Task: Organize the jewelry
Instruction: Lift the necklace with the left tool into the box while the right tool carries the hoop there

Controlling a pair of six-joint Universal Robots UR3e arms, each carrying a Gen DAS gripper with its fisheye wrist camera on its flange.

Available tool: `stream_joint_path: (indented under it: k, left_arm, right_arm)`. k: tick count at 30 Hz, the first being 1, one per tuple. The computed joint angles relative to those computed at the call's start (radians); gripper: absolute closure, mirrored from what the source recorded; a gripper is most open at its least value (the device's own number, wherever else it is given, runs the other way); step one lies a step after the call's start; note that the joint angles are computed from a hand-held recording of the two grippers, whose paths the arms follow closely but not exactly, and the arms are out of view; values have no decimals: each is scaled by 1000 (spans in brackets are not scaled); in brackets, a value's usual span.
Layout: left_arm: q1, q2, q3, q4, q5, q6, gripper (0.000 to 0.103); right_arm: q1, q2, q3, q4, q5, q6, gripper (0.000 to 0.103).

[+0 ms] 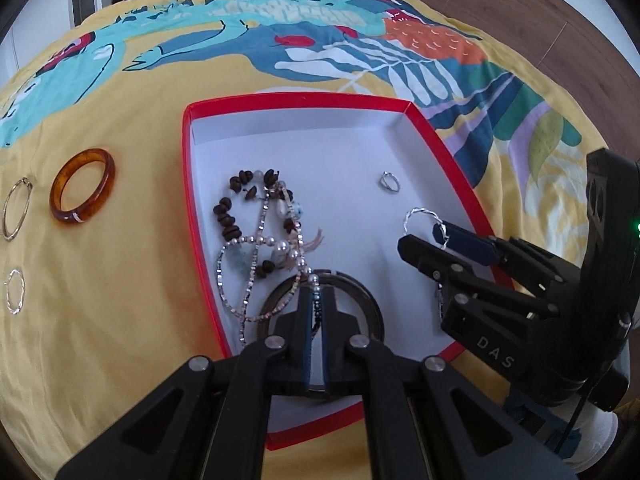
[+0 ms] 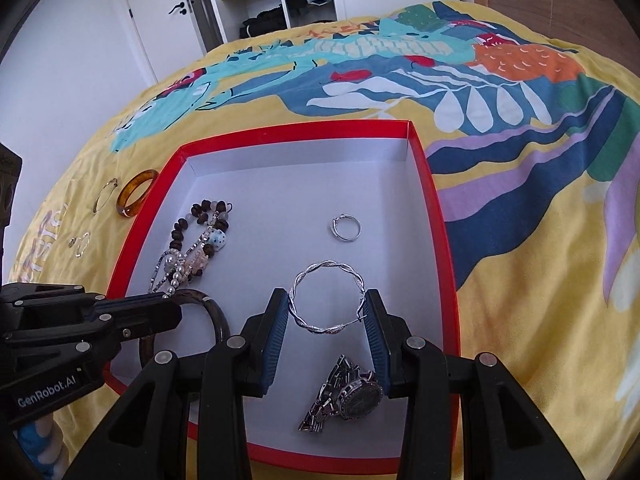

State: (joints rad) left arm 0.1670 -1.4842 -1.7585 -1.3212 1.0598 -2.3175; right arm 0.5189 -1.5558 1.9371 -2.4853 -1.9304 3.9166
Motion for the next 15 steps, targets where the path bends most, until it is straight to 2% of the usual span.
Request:
stream_joint_path:
  k: [11,15]
  left_arm:
    - [11,54,-82,73,37,11,98]
    - [21,76,-93,70,34,17,85]
  right_arm:
    - [24,10,-38,81,-6,-11,64]
    - [37,-6,-36,104,-10,0,63]
